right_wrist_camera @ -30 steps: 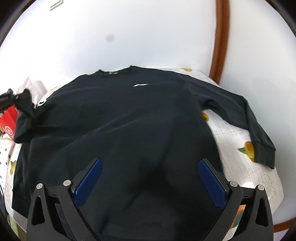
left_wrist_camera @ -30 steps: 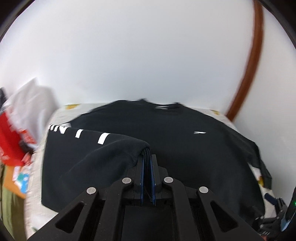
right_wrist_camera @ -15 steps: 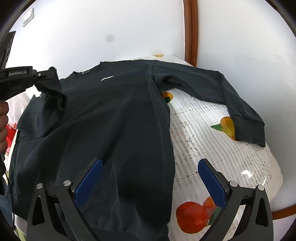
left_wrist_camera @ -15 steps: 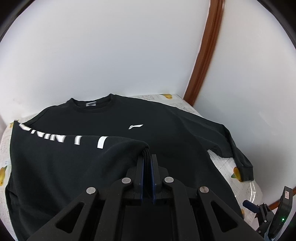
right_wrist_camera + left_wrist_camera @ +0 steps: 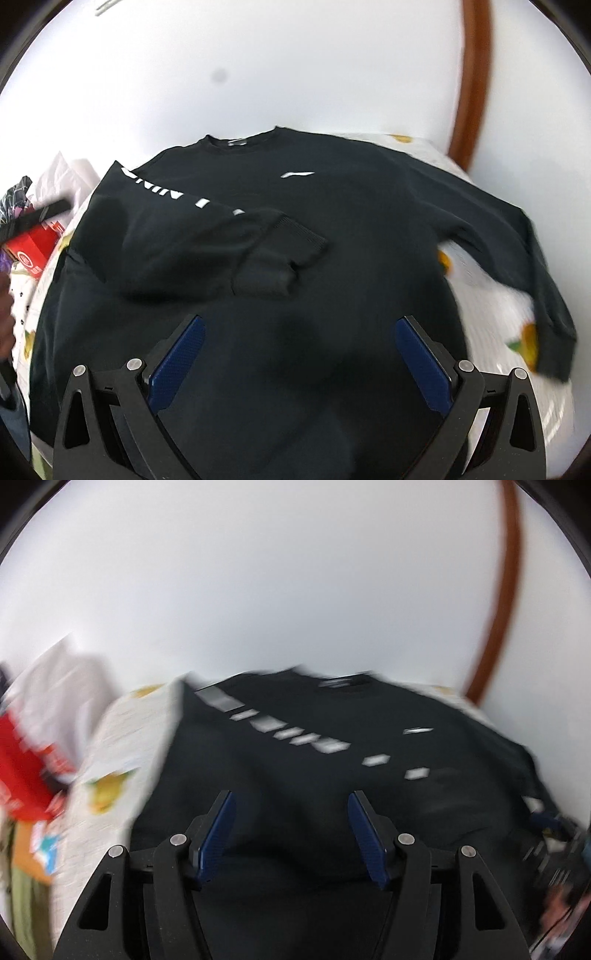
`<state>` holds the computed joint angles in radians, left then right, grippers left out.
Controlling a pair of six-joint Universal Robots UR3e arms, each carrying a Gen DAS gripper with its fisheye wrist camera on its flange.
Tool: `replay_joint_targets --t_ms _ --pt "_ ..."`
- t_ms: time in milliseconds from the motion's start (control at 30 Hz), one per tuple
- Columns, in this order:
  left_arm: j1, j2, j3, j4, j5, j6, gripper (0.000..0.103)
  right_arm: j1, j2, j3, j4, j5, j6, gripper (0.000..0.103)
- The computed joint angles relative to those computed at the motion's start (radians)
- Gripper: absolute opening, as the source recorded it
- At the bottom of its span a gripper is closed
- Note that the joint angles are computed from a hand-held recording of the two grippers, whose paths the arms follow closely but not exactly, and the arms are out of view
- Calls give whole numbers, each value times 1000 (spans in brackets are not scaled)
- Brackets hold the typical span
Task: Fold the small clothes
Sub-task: 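Fold the lettered sleeve across the chest with the left gripper, release, then grasp the folded sleeve's ribbed cuff with the right gripper and straighten it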
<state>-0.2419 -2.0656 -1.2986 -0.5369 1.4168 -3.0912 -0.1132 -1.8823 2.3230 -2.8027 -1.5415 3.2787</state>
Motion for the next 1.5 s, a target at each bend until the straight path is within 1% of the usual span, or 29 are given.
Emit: replay_joint_targets --t_ms 67,100,133,233,333,367,433,467,500,533,567,600,633,667,700,733,800,933,967,1067,1200,1267,1300,1333,1367,1400,1433,1467,1500 --pt "58 14 -59 20 33 14 60 16 110 -89 -1 -12 4 95" --pt "91 10 -85 32 67 28 60 24 172 -143 7 -24 3 94" --pt "112 9 -105 44 79 41 60 16 213 -177 12 -27 -7 92" --pt "178 -13 -129 50 94 71 60 7 355 -312 60 -51 -6 90" --pt "202 -64 -94 37 86 84 59 -35 463 -401 92 -3 2 89" --pt "200 -83 -75 30 89 95 59 -48 491 -420 98 21 6 86" --pt "181 -155 8 13 115 129 57 -62 534 -443 85 55 19 78" --pt "175 -175 26 16 119 141 53 -58 544 -439 41 51 21 69" --pt "171 -198 49 20 114 152 49 -60 553 -450 33 75 -4 52" --pt "168 -215 70 22 107 155 47 -61 555 -463 44 93 -22 40" --pt "166 -224 82 24 100 155 42 -58 558 -479 51 99 -37 32" --pt "167 -238 100 23 81 160 29 -62 562 -500 70 130 -65 13" --pt "175 -239 107 10 48 163 19 -60 568 -523 90 144 -78 10" --pt "179 -239 113 -5 28 155 9 -51 572 -549 97 128 -88 5" --pt "176 -236 104 10 42 144 7 -47 567 -558 80 113 -103 5" --pt "176 -233 95 20 50 139 7 -53 552 -551 60 123 -112 5" --pt "188 -226 80 20 36 124 6 -83 513 -552 35 150 -124 5" --pt "226 -202 46 16 -20 82 6 -118 506 -588 -10 74 -126 5" --pt "227 -200 41 18 -23 79 6 -141 511 -600 -10 70 -121 5" --pt "216 -202 36 27 -1 78 6 -217 534 -619 35 120 -118 5" --pt "208 -209 53 16 16 77 6 -205 628 -677 94 81 -122 5" --pt "209 -209 57 7 12 73 6 -186 656 -707 133 31 -116 12" --pt "210 -207 58 0 11 75 8 -176 668 -730 176 -8 -107 22" --pt "210 -205 59 -5 14 77 9 -166 667 -720 189 -45 -96 25" --pt "210 -199 53 -7 14 81 9 -158 656 -714 204 -81 -79 25" --pt "211 -193 46 -5 10 83 9 -166 623 -666 171 -62 -77 27" --pt "210 -184 37 -10 8 87 9 -177 592 -614 131 -28 -83 38" --pt "211 -178 31 -15 5 91 10 -189 558 -557 92 21 -96 45" --pt "208 -168 19 -17 10 93 14 -188 543 -527 75 42 -113 55"
